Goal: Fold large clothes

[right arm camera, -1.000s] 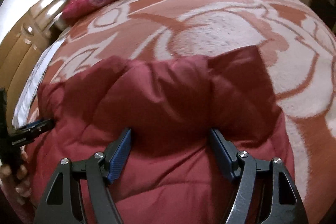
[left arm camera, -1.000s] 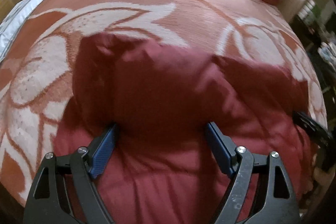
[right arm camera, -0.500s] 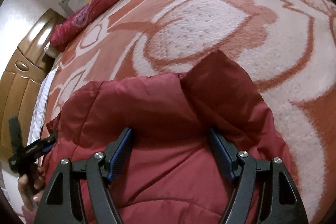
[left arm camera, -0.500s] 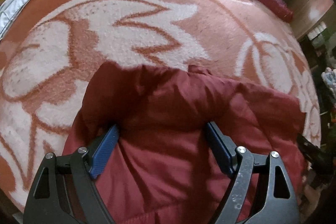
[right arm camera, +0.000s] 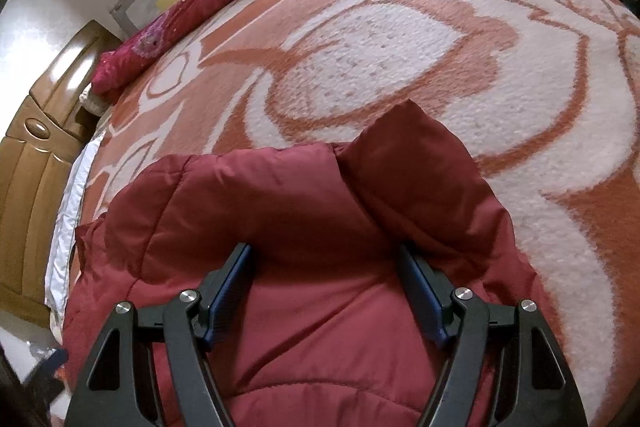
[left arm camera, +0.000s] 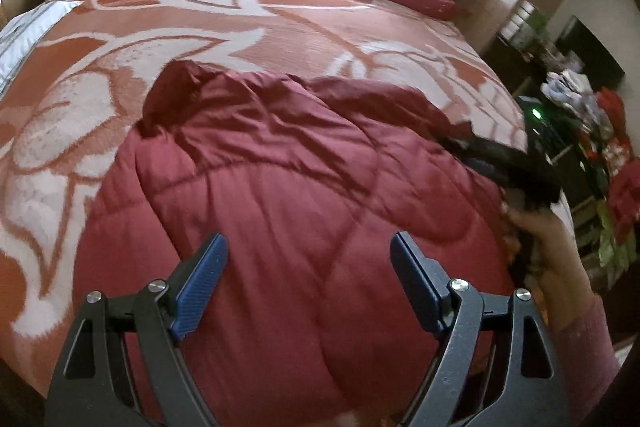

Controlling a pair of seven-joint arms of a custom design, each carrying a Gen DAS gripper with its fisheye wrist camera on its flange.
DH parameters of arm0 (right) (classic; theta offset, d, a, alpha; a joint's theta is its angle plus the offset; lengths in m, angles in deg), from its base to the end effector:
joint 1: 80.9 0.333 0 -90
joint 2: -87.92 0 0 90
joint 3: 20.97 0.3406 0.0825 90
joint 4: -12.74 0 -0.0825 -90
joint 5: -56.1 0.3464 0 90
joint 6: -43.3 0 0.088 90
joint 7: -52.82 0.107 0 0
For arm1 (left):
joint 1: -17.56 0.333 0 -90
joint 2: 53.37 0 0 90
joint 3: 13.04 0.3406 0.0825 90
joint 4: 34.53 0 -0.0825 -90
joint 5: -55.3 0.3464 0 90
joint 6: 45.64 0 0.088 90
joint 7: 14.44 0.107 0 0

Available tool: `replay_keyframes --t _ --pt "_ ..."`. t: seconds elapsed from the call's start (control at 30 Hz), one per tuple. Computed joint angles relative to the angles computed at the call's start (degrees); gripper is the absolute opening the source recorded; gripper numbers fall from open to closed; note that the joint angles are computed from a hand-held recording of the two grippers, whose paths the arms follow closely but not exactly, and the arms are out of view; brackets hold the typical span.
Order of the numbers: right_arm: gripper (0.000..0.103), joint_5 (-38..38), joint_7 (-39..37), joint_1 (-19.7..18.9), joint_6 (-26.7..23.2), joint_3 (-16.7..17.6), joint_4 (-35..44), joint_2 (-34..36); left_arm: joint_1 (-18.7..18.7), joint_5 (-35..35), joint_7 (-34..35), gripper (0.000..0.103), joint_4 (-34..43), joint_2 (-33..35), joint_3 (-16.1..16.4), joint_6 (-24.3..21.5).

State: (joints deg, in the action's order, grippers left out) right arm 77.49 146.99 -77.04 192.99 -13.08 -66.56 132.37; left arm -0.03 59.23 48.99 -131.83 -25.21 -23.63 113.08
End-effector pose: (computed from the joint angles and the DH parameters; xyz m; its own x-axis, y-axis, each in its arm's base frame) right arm 0.7474 0.1165 0.3383 -0.1162 -0.9012 -0.4174 -0.9044 0.2697 -0.3305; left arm 0.6218 -0.3106 0.4242 -0.1081 -0.9550 0.2761 -0.8743 -0.0409 -0.4836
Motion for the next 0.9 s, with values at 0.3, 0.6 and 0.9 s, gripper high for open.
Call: replay_keyframes --t 0.3,0.6,0.9 --pt "0.074 2.1 -9.3 -2.8 17.7 6.2 -23.2 -16.7 -3.3 5.9 -5.3 0.084 -4.4 -3.3 3.2 2.5" --pt "0.075 12.1 -25.2 -1.5 22.9 10.6 -40.7 -29.7 -6.4 10.5 -9.1 0.084 -6.4 -4.5 4.3 2.5" --pt "0.077 -1.9 -10.6 10.3 25.0 -3.0 -43.8 -27.7 -8.6 17.1 -14.3 0.085 -4.4 -1.1 5.6 -1.7"
